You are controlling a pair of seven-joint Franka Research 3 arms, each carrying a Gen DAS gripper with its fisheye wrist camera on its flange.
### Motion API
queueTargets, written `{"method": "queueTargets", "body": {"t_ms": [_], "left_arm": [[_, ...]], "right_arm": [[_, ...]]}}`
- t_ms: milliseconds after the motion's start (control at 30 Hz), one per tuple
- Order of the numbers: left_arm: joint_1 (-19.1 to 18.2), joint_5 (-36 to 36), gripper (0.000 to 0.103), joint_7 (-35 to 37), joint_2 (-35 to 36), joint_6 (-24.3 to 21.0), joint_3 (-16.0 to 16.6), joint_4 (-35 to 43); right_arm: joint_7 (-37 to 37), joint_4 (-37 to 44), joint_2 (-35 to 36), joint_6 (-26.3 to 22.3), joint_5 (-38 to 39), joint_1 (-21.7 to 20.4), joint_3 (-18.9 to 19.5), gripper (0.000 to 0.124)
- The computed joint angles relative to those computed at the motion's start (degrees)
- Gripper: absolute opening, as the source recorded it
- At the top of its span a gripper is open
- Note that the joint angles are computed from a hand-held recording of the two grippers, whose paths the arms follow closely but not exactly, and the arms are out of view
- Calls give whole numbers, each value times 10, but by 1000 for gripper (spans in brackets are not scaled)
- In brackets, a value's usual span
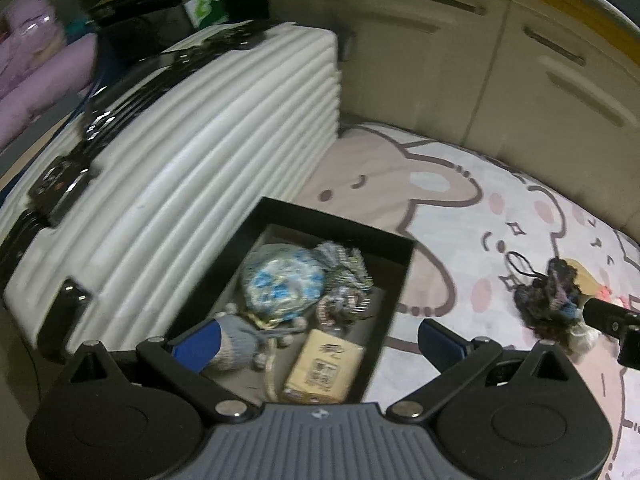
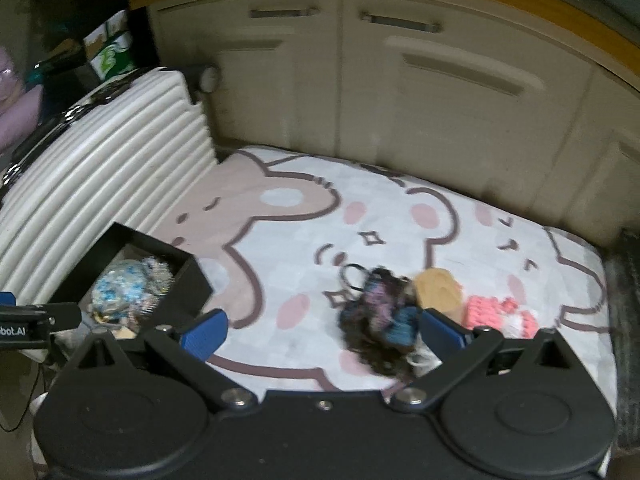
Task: Organize objects
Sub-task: 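Move both tools back toward the remaining toys on the bed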
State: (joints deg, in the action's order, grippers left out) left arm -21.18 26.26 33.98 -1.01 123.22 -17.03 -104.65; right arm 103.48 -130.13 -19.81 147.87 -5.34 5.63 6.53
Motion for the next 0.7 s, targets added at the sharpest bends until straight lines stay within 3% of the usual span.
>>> {"method": "queueTargets", "body": {"t_ms": [700], "left_arm": [[-69,55,103,40,106,22,-3,122]], "right_arm": [[75,-67,-73,-6,-15,-99,-17,103]]}}
